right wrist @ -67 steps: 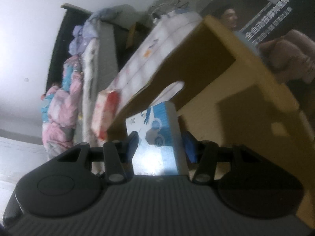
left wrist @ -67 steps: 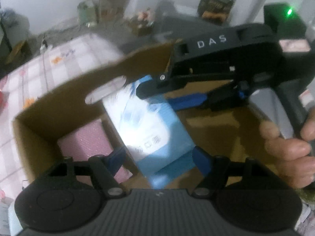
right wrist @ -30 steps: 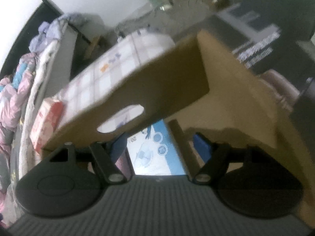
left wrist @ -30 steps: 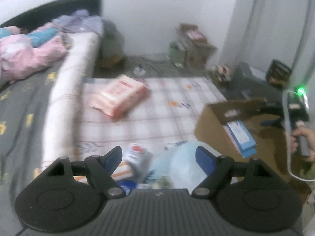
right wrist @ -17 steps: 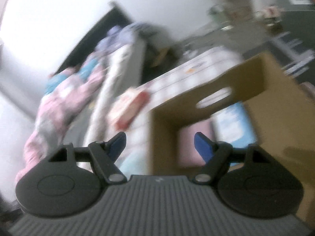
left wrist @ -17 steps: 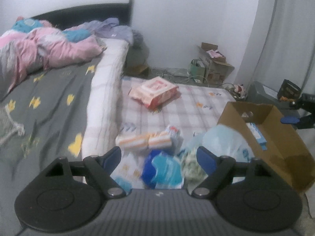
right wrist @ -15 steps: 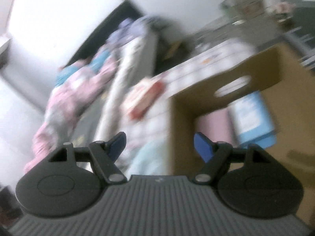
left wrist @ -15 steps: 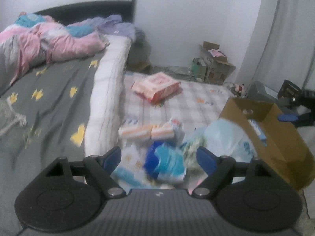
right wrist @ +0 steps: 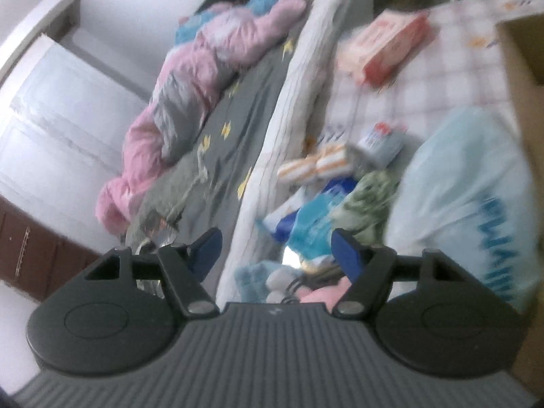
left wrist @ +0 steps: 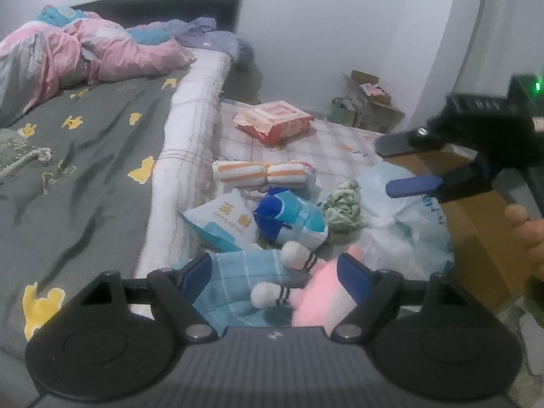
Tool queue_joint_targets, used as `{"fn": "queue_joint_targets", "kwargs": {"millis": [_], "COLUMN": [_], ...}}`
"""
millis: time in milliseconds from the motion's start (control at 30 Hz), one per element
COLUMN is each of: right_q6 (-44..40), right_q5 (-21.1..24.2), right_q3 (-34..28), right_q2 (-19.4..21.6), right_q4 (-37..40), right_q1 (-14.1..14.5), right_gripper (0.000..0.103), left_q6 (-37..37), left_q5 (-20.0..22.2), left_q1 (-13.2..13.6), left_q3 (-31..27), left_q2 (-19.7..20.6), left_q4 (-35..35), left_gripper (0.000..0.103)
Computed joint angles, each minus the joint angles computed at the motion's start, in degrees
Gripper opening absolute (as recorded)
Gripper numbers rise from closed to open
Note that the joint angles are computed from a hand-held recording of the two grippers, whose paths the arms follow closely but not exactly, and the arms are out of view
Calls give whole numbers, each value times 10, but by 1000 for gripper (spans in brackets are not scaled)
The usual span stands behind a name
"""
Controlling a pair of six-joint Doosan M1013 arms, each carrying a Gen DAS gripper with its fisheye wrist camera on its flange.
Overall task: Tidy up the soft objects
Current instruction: 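Move the left gripper back to the light-blue towel and grasp its edge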
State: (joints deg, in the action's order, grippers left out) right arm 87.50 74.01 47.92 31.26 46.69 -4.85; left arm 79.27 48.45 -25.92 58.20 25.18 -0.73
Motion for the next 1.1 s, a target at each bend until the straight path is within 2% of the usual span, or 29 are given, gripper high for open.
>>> {"fn": "queue_joint_targets", "kwargs": {"millis": [200, 367, 533, 633, 700, 800, 900, 1000, 1100], "right_q6": [-2, -26, -88, -117, -124, -128, -126, -116, -110], "right_q5": [8, -17, -40, -52, -50, -39, -40, -33, -15], "right_q3": [10, 60, 128, 165, 182, 199, 208, 212, 215], "right_q2": [1, -23, -56, -76, -84, -90, -93, -89, -82], "right_q4": [2, 7, 37, 60, 70, 79, 68, 65, 71], "right_q1": [16, 21, 27, 28, 28, 27, 26, 25, 26], "right_gripper": [70, 72, 72, 72, 72, 72, 72, 72, 72], "left_q6": [-16, -2, -8, -28, -49, -67, -72, -64, -69], "left_q5": [-12, -38, -10, 14, 33, 36, 15, 52, 55], "left_q1": [-2, -5, -10, -5, 3, 13, 13, 14, 12], "left_q3": [34, 76, 88, 85, 76, 66, 59, 23, 5], "left_q2": [-14, -37, -40, -34, -26, -17, -10, 14, 28], "left_q4": [25, 38, 65, 55, 36, 15, 51, 54, 78], "left_gripper": [76, 75, 75, 73, 68, 63, 63, 62, 61]}}
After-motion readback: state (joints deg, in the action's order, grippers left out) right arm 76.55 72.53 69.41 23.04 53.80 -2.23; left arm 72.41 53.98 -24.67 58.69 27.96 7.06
